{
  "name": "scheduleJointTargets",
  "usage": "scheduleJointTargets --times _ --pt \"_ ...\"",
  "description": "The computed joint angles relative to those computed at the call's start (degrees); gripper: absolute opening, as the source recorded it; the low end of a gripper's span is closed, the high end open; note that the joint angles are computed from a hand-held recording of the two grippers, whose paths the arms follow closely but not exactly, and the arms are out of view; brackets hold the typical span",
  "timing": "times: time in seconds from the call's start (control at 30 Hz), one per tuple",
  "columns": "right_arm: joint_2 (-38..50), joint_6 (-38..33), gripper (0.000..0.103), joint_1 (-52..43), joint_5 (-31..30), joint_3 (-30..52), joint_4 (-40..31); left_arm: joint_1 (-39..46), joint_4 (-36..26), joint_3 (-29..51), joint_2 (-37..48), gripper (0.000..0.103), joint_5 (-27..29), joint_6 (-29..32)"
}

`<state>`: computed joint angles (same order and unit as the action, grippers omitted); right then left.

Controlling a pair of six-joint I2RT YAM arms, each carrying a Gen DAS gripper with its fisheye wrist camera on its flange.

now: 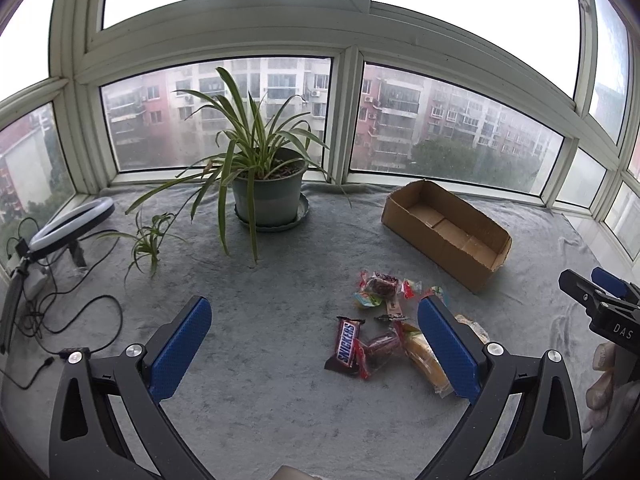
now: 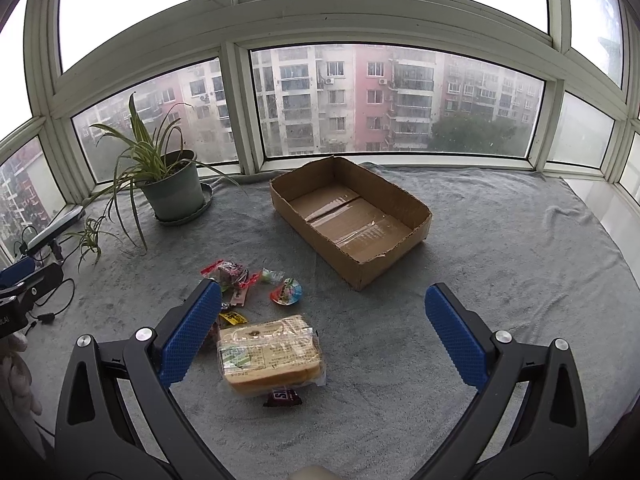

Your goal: Organize snacks

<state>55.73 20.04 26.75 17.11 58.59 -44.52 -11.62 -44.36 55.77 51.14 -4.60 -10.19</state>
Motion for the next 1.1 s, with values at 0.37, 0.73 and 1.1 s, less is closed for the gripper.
scheduleJointTargets --times 0.37,0.73,1.1 --pt "5.84 -4.94 0.103 -17.01 -23.27 -0.93 0.49 0.1 2.22 -2.45 5.57 0.102 10.02 -1.81" --pt "15.97 -9.8 0.095 -20.99 -37.16 -1.72 2.27 -2.29 3.74 -2.95 15.22 0.083 21.41 -3.88" --pt "28.51 -12.25 0.08 -21.94 -45.1 -0.8 3.5 -6.31 5.85 -1.39 25.92 0.057 29.98 -5.57"
